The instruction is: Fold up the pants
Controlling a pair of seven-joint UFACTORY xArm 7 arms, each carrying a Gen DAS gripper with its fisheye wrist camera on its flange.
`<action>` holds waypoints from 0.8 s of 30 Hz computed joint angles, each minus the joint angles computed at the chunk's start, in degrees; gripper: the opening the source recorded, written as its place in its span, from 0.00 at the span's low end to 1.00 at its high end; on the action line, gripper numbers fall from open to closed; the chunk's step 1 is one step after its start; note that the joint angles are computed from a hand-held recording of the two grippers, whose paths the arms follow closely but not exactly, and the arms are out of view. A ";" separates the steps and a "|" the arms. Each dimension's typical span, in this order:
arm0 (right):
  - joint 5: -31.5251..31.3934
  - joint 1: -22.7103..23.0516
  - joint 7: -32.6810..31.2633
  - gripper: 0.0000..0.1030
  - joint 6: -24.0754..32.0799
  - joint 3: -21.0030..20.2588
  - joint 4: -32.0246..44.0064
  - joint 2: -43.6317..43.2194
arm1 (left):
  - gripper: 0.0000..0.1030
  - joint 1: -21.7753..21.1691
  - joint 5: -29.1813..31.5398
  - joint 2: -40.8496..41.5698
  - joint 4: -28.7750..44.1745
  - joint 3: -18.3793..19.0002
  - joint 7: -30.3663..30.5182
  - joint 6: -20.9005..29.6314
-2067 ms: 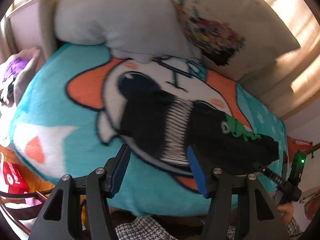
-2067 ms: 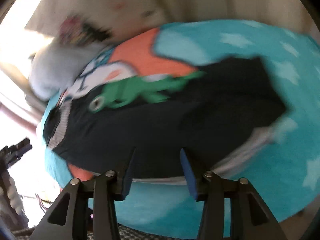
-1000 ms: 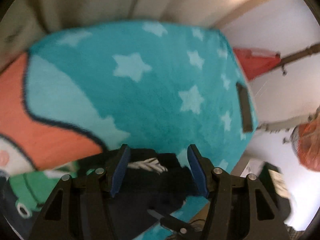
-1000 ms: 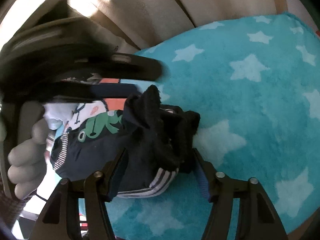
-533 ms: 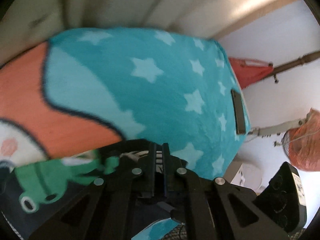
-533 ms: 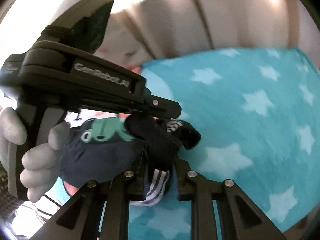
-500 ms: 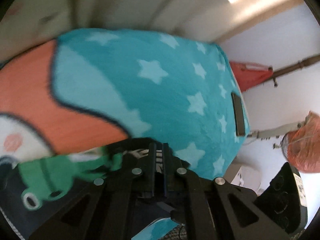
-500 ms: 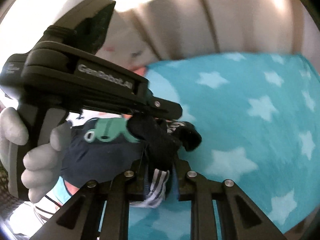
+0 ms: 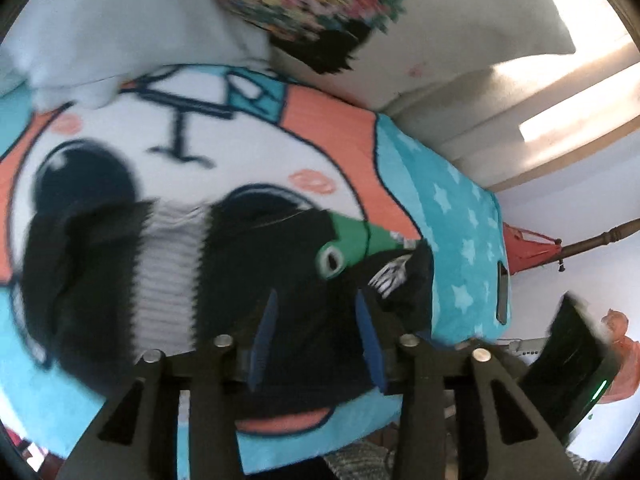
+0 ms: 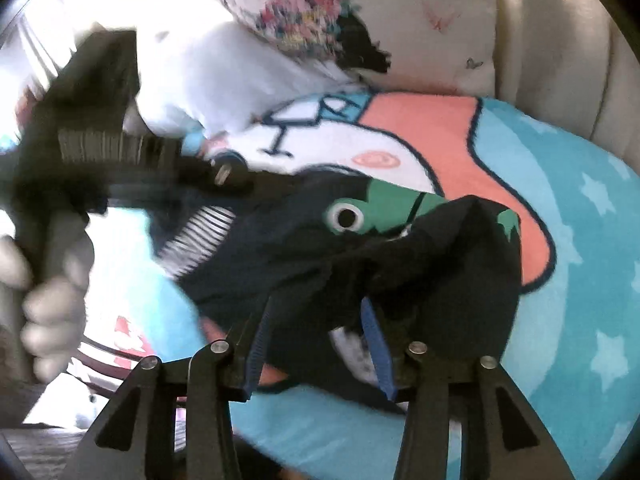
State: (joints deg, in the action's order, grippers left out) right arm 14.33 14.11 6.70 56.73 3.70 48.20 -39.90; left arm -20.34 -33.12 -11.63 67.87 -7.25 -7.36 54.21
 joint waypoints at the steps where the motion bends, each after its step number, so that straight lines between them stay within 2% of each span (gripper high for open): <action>1: 0.14 -0.59 1.14 0.48 0.71 -0.38 0.72 -1.69 | 0.39 0.17 -0.79 -1.66 -1.75 0.48 0.35 -0.02; 3: -1.41 -2.51 3.36 0.47 1.33 0.03 1.94 -3.43 | 0.39 0.40 -2.20 -4.18 -4.56 1.46 0.71 0.29; 5: -4.62 -5.56 6.09 0.31 2.05 0.71 3.53 -3.32 | 0.39 0.68 -4.14 -5.23 -6.05 2.93 1.58 1.51; 6: -6.39 -6.94 7.18 0.20 2.49 1.15 4.84 -1.64 | 0.39 0.86 -4.94 -5.80 -6.84 3.38 2.00 1.71; 7: -8.46 -8.56 8.70 0.16 3.22 1.79 6.11 0.53 | 0.39 1.10 -5.27 -6.19 -7.53 3.55 1.99 1.69; 15: -7.54 -6.05 13.23 0.14 -1.32 2.62 6.53 12.74 | 0.39 2.26 -4.19 -10.30 -10.99 4.56 2.92 3.73; 20: 2.02 -3.62 15.92 0.17 -8.77 -0.63 5.53 17.15 | 0.39 2.85 -3.74 -12.66 -13.13 5.56 4.16 3.86; 24: 8.27 -2.78 15.11 0.17 -9.73 -3.64 4.51 13.56 | 0.39 3.43 -4.24 -14.34 -14.77 6.75 5.09 4.23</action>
State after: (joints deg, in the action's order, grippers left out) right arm 22.60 11.33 21.82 47.00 0.07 52.71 -26.34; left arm -16.91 -37.36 -25.96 53.10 -0.50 -2.26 58.44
